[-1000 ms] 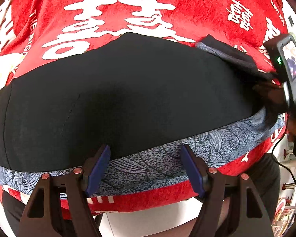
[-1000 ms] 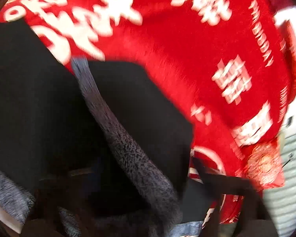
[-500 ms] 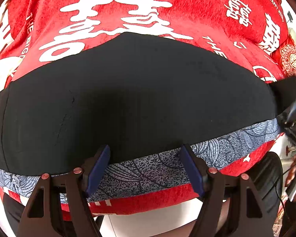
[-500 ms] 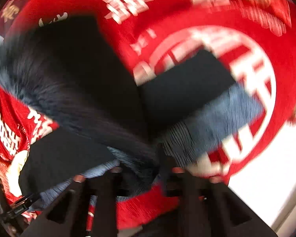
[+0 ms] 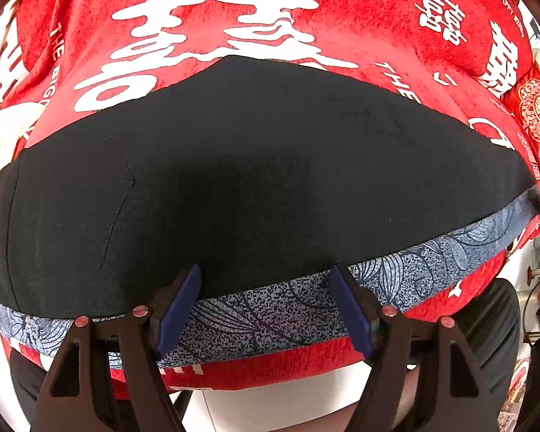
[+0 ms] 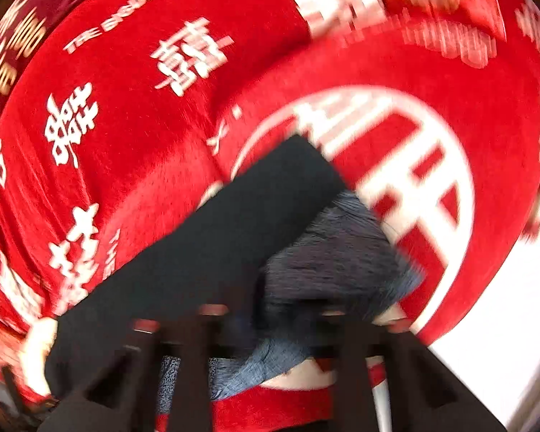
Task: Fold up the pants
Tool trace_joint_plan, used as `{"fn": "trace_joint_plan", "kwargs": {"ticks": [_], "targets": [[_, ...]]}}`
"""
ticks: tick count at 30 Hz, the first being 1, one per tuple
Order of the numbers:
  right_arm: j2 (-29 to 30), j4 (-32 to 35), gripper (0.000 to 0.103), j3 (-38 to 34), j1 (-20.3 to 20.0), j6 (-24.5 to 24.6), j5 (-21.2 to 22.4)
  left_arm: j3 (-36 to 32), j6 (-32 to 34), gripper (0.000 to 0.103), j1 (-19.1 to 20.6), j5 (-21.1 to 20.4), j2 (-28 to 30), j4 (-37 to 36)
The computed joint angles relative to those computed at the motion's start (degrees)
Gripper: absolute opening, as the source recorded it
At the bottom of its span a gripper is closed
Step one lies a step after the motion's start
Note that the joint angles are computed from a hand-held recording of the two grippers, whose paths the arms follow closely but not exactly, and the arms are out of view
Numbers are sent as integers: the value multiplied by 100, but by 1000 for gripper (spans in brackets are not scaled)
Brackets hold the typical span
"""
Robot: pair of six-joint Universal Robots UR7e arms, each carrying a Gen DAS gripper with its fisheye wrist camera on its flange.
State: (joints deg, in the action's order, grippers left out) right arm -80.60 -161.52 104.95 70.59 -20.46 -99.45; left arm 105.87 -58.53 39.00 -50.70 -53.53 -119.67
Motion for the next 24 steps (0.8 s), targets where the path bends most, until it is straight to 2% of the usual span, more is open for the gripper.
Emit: {"fn": "trace_joint_plan", "kwargs": {"ticks": [3,5,6,7,8,9,10,11,12,13,14,16,21,24], "targets": [[78,-276,16,-56,185,-334,-479,-40,-47,78,-7,30,37,70],[336,25,18,-300,219,-207,-1232,-55,-72,78,-16,34,44,114],[417,516,18,-465,83,152,-1343,-61,-67,78,-16,29,43,126],[388,771,18,-507,-20,472,-1213,-52,-48,78,-13,24,31,116],[287,786,18,-479,-80,623,-1005,-61,-73,78,-17,28,26,154],[256,577,22,-404,-65,542,-1036,-94,-167,78,-33,60,19,287],[269,288,39,-339,46,403,-1307,-128,-275,78,-57,111,12,422],[300,-241,63,-245,225,225,-1751,-131,-322,78,-87,183,-6,464],[315,-666,73,-159,333,88,-1964,-122,-336,78,-125,277,-31,467],[274,-1117,77,-39,437,-135,-1952,-132,-362,78,-147,350,-37,504],[234,-1327,77,44,487,-324,-1812,-149,-393,78,-162,417,-39,559],[236,-1421,77,127,684,-806,-1713,-164,-488,78,-144,483,-51,627],[251,-110,77,312,971,-1686,-892,-49,-823,78,37,320,-184,636],[431,168,77,460,1065,-2144,-873,63,-763,78,65,286,-244,435]]}}
